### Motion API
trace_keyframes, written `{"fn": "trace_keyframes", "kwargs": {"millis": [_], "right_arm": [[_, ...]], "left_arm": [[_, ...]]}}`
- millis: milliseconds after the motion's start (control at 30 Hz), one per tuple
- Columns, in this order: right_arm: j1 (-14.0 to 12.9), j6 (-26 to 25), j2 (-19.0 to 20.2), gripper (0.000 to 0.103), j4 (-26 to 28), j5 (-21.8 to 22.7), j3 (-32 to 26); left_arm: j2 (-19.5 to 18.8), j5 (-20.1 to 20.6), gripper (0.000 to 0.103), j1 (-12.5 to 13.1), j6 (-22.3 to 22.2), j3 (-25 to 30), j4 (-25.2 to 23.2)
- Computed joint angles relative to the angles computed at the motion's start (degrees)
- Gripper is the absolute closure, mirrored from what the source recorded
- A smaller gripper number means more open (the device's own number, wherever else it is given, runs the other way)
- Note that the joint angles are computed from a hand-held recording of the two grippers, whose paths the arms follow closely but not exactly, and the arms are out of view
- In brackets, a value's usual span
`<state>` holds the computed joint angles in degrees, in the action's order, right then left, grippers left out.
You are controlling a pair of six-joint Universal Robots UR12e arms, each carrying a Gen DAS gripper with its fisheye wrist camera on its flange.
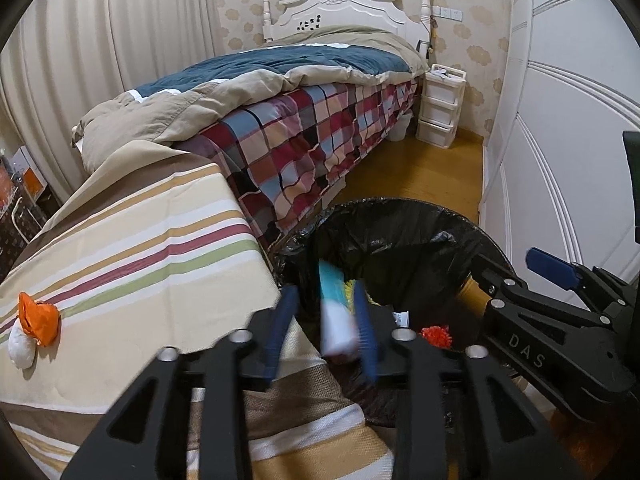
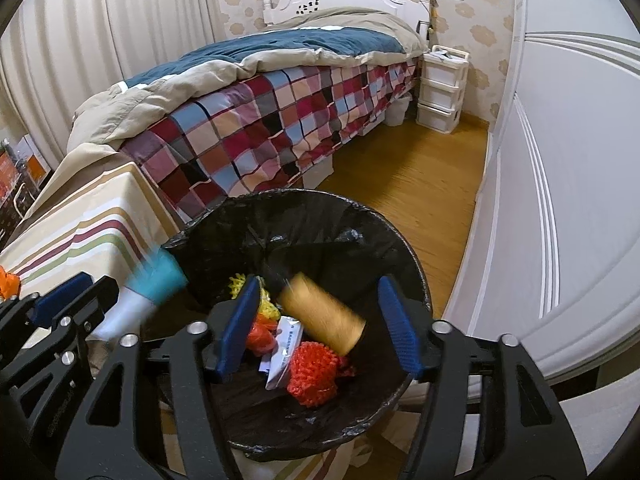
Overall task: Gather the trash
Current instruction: 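Withdraw both open tools from the bin back toward the bed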
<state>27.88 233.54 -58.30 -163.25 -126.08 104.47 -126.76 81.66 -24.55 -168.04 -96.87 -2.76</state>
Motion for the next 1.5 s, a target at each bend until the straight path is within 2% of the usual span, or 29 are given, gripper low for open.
{"fn": "trace_keyframes", "kwargs": {"millis": [133,200,300,667,1033,1200,1500], "right_arm": [[0.1,1.0,-0.1,0.036,0.4,-0.7,0.3],[0.2,1.6,-0.3,0.036,0.7,-1.0,0.5],[0.3,2.5,-0.5,0.036,1.3,-1.3,0.7],[0.8,3.8,-0.9,0.026,2.5,-2.6,0.9],[1.1,3.8,-1.2,0.019,2.5,-2.9,0.8],[1.7,3.3,-1.2,0.019,2.3,-2.7,-0.1],[3.3,-1.1,1.2,0.019,0.5,-0.7,-4.1]], "left_arm": [[0.0,0.3,0.049,0.0,-0.1,-0.1,0.7],[0.0,0.5,0.038,-0.1,-0.1,-0.2,1.2],[0.0,0.6,0.031,-0.1,0.0,-0.3,1.6],[0.4,1.3,0.022,0.0,-1.3,-0.9,3.0],[1.5,4.3,0.017,0.6,-2.5,-2.2,6.0],[2.2,4.4,0.016,1.8,-3.3,-3.4,6.7],[3.4,6.1,0.016,4.4,-5.1,-5.9,6.8]]}}
